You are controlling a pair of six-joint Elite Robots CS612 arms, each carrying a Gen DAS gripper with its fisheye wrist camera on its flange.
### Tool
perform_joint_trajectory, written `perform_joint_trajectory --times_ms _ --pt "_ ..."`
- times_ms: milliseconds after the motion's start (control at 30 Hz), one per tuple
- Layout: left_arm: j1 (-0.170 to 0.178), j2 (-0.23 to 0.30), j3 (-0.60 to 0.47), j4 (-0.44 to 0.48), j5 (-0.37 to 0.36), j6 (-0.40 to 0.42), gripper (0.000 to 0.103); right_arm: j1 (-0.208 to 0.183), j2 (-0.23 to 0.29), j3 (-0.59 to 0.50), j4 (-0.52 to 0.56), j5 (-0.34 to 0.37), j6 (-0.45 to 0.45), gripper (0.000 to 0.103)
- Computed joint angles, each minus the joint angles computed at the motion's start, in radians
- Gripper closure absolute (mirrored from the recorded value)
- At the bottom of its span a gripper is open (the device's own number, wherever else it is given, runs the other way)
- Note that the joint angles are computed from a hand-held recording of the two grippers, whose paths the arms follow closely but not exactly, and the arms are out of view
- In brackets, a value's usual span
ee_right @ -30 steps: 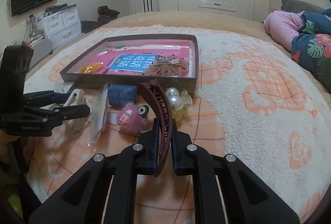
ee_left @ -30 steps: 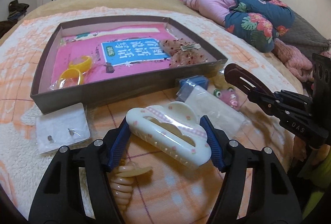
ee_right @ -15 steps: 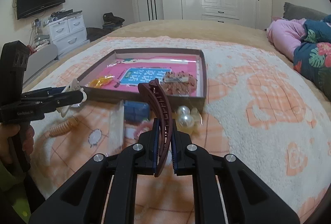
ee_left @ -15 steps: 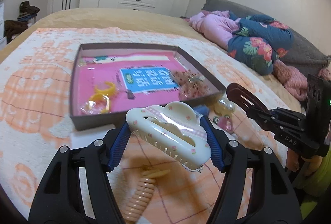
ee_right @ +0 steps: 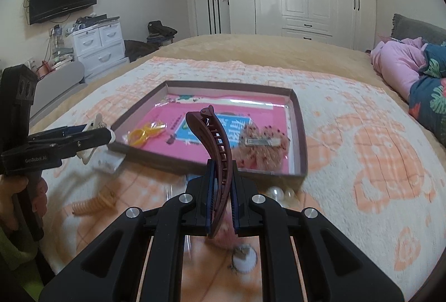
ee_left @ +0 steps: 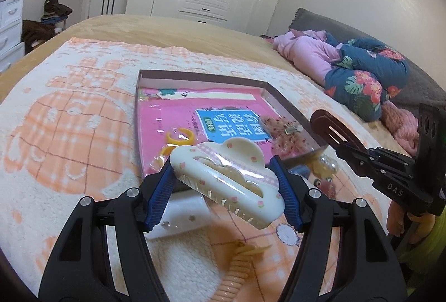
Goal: Organize jewelry
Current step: 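Carry white clip into the box and open left tool while right tool releases red clip there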
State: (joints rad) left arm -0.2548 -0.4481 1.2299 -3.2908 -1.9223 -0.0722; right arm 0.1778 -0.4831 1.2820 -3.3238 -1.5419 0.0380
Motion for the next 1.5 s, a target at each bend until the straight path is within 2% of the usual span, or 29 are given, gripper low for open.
perform_joint_trajectory --times_ms 367,633,867,1200,1500 --pt "-0.001 0.029 -0.087 0.047 0.001 0.007 0.045 -0.005 0.043 -0.113 0.044 -0.034 0.009 0.093" --pt "-0.014 0.066 -0.182 0.131 -0.008 0.037 0.045 -0.015 0.073 -0.179 0.088 -0.079 0.009 0.093" --pt "-0.027 0.099 -0.253 0.241 0.000 0.094 0.045 -0.023 0.096 -0.223 0.139 -0.107 0.015 0.093" --pt "-0.036 0.127 -0.312 0.340 0.035 0.136 0.045 -0.029 0.122 -0.265 0.203 -0.134 0.032 0.093" --pt "-0.038 0.139 -0.332 0.379 0.031 0.146 0.045 -0.031 0.139 -0.295 0.264 -0.160 0.055 0.093"
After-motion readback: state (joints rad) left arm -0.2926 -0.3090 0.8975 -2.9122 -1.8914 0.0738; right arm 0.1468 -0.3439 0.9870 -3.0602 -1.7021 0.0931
